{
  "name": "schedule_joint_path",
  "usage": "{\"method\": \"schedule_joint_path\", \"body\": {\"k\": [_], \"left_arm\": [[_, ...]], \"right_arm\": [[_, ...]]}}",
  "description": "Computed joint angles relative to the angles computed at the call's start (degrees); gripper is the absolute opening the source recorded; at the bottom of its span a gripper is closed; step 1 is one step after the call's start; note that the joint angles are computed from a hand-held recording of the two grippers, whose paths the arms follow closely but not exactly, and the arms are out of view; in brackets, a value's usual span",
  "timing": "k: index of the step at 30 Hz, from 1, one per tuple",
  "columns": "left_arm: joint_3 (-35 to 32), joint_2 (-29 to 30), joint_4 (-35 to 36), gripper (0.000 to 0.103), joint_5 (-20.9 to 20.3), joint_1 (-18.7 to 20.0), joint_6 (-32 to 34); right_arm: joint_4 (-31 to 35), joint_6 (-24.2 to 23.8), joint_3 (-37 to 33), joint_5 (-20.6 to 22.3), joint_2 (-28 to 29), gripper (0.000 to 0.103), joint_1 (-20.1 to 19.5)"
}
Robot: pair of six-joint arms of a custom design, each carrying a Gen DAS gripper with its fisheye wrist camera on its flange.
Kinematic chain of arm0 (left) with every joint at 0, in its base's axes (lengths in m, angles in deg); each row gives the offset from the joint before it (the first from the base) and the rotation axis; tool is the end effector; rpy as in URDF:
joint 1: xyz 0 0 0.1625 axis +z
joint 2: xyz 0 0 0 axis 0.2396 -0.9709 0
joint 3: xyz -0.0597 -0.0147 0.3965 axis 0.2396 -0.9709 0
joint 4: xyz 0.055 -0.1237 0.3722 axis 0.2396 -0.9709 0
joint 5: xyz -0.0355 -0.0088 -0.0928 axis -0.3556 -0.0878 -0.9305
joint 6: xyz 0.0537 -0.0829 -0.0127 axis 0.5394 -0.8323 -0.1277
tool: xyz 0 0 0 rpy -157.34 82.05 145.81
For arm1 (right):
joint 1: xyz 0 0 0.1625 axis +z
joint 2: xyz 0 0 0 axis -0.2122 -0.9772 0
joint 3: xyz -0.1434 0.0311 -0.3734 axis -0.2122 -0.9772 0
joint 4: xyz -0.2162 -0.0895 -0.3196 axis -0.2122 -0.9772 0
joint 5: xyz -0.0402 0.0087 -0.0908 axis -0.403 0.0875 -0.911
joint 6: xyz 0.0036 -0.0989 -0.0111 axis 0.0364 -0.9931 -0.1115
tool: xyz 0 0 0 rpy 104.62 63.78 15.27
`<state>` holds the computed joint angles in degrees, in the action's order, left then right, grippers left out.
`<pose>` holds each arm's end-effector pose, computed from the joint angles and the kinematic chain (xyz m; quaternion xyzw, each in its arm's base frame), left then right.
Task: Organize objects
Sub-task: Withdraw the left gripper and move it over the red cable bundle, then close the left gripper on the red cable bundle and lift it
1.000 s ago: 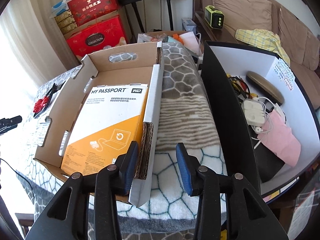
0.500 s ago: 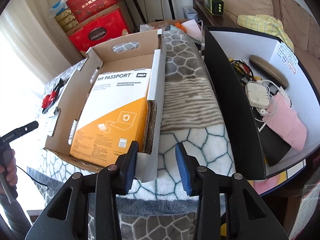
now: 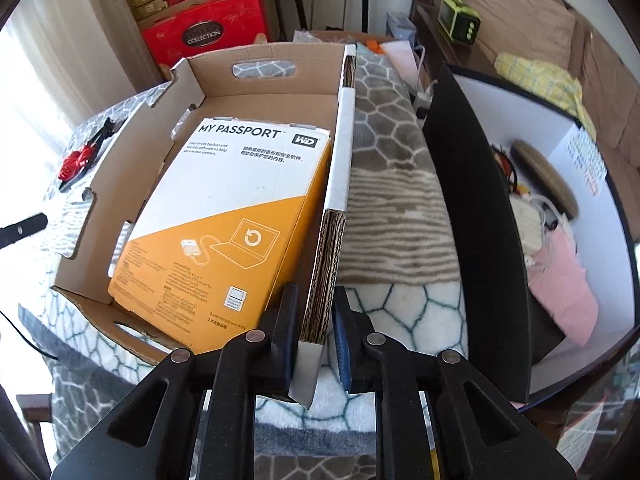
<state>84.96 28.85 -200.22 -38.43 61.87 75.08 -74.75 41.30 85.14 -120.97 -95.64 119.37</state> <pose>0.0026 -0.7398 0.3012 0.0953 0.9476 -0.1768 0.2483 0.2706 -0.6714 0.0351 0.0654 -0.9050 0.2137 0.3620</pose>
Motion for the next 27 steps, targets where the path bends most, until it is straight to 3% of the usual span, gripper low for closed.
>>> {"method": "schedule_joint_path", "body": {"k": [5,14,19,27], "left_arm": [[-2.78,0.92,1.73,0.068,-1.00,1.23,-1.37],[-11.93,5.74,5.76,0.068,1.12,3.30,-5.42],[-19.33,8.62,9.31,0.068,-5.30,4.78,-7.70],[-33.50,17.03,18.52,0.070,-7.24,5.27,-12.01]], "right_arm": [[-1.82,-3.25,-0.02,1.04,-0.02,0.015,-0.43],[-3.12,-2.33,0.15,0.77,0.38,0.015,-0.25],[-3.08,-2.05,-0.04,0.80,0.49,0.015,-0.27],[-3.01,-1.88,-0.02,1.07,0.48,0.015,-0.31]]}}
